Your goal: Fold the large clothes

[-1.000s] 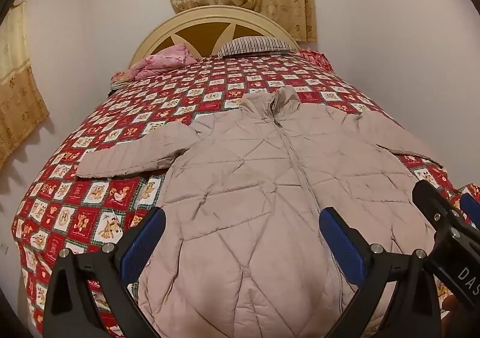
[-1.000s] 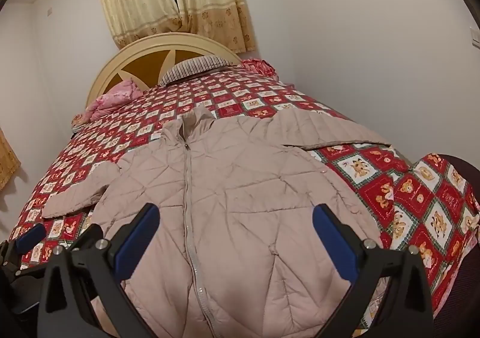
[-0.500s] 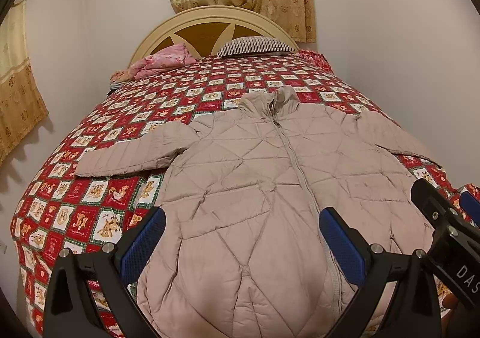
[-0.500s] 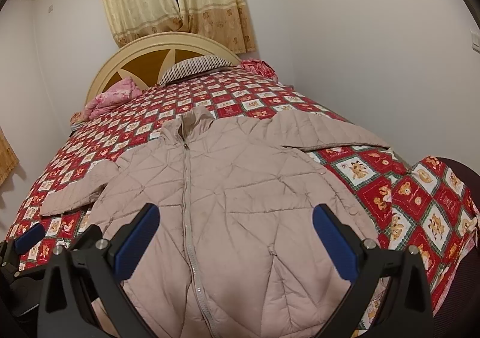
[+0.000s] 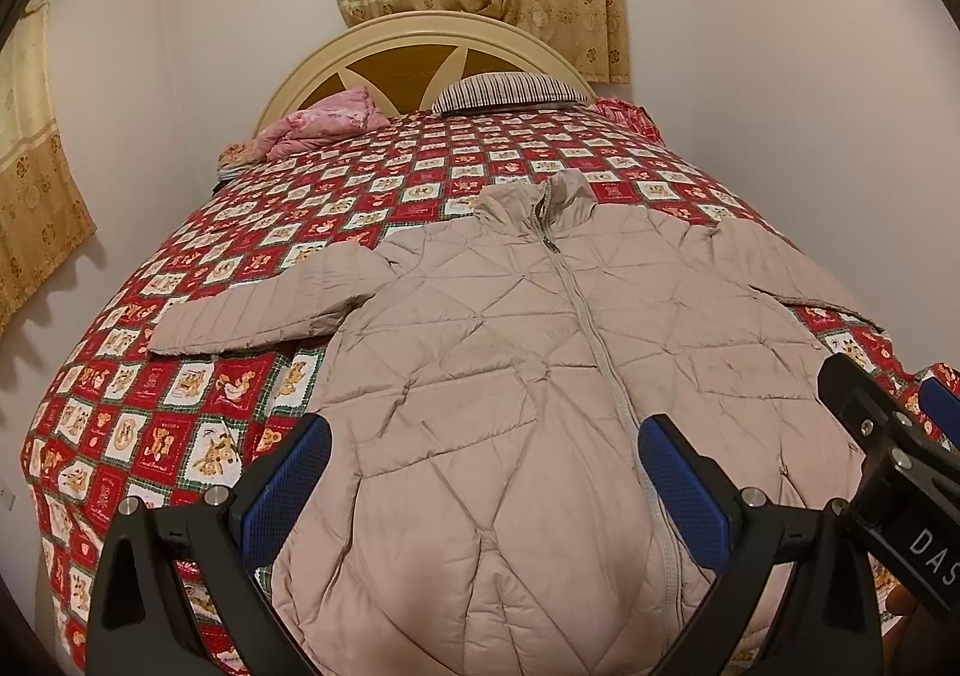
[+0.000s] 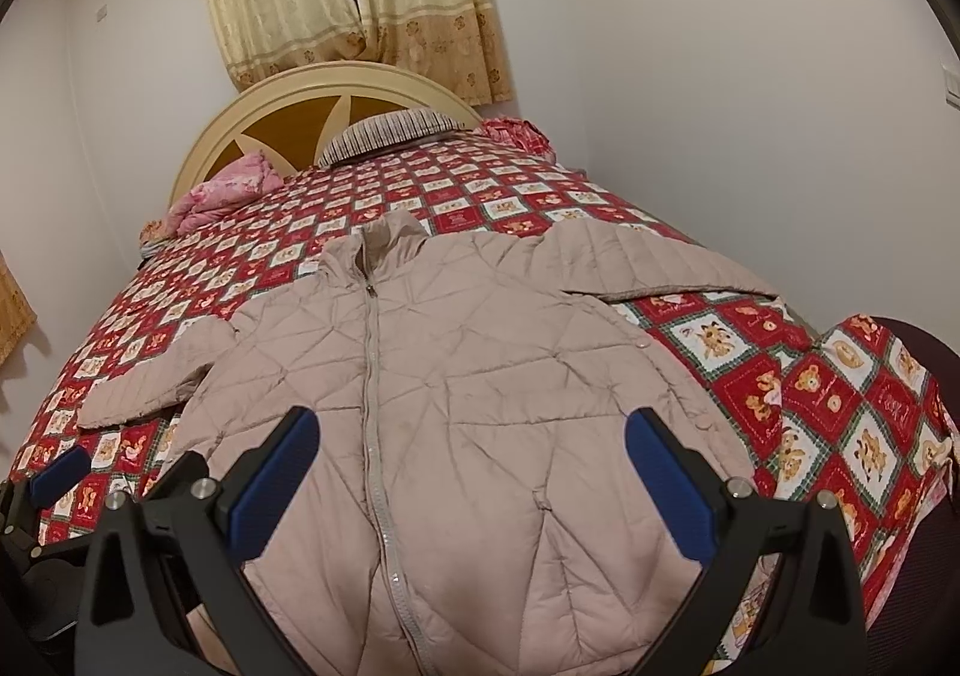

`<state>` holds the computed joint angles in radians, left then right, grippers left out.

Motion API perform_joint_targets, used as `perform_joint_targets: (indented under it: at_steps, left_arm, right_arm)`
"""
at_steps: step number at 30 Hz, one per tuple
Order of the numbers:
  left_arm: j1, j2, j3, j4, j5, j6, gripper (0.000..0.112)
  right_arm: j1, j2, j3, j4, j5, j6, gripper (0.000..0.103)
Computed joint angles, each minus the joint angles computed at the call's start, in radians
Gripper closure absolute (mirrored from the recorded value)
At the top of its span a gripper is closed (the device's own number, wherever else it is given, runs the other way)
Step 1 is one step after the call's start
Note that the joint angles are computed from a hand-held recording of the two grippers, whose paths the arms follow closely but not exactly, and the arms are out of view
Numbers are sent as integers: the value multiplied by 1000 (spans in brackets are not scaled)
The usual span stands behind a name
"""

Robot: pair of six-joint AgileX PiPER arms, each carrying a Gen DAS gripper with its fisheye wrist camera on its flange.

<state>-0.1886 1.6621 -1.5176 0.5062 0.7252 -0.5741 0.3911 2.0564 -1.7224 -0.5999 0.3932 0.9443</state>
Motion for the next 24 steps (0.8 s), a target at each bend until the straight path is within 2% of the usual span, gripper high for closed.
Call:
perform_joint_targets:
  at_steps: [24]
  left_arm:
    - [-18,20,-12,6,6,-12,10]
  right_arm:
    - [4,7,-13,1,13,-5,0]
